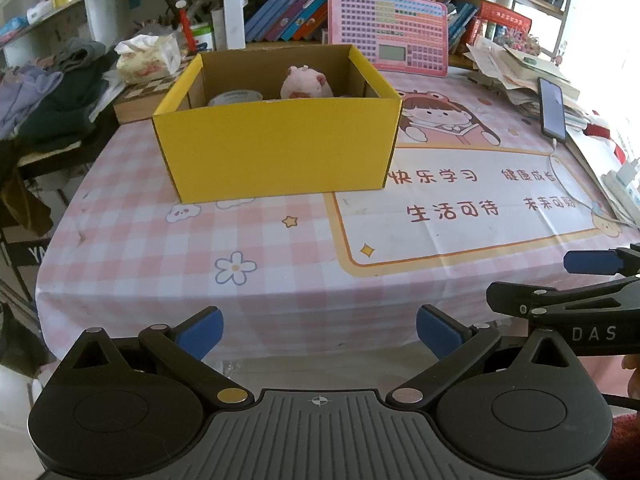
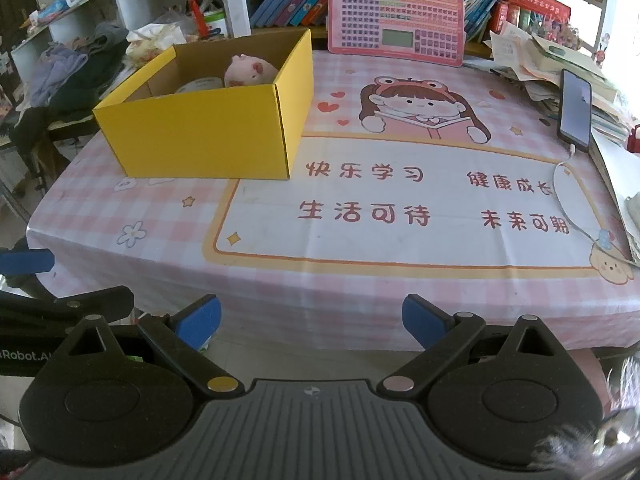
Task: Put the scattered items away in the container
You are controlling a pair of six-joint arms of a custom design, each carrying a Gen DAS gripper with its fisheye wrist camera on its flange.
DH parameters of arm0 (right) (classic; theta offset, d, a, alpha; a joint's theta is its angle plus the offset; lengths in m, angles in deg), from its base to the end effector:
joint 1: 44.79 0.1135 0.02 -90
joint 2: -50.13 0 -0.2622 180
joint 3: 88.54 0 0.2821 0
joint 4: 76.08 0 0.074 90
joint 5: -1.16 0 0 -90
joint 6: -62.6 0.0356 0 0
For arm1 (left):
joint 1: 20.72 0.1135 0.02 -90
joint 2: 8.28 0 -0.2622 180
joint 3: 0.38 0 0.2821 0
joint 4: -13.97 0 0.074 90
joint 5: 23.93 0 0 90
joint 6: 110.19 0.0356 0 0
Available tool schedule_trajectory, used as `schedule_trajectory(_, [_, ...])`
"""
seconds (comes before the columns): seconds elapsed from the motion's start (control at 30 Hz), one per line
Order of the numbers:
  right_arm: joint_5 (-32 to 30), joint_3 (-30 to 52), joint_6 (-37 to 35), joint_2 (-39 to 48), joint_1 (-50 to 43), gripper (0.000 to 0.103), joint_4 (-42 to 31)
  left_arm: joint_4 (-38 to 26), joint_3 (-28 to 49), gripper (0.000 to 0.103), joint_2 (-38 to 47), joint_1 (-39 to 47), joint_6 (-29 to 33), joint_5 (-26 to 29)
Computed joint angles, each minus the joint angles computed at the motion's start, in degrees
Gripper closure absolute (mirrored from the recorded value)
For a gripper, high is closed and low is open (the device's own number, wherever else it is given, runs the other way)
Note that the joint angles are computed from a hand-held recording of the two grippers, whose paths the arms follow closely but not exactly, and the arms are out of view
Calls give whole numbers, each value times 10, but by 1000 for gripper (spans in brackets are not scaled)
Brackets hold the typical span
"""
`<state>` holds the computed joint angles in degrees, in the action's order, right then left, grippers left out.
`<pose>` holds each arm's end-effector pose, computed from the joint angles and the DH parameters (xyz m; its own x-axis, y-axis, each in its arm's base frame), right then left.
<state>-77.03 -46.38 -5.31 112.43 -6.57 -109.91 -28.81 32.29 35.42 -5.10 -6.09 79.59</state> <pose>0.1828 0.1347 0.1605 -0.7809 -0.1464 -0.6073 -0.2346 0.9697 0.0678 0.1674 0.0382 0.1530 -0.7852 0.0264 -0.6186 0.0644 0.9972 -0.0391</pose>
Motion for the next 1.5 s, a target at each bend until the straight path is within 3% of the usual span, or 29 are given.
schedule_trajectory(1.5, [-4,6,-3,10,-2,4,2,5,4,0,15,11,0,18])
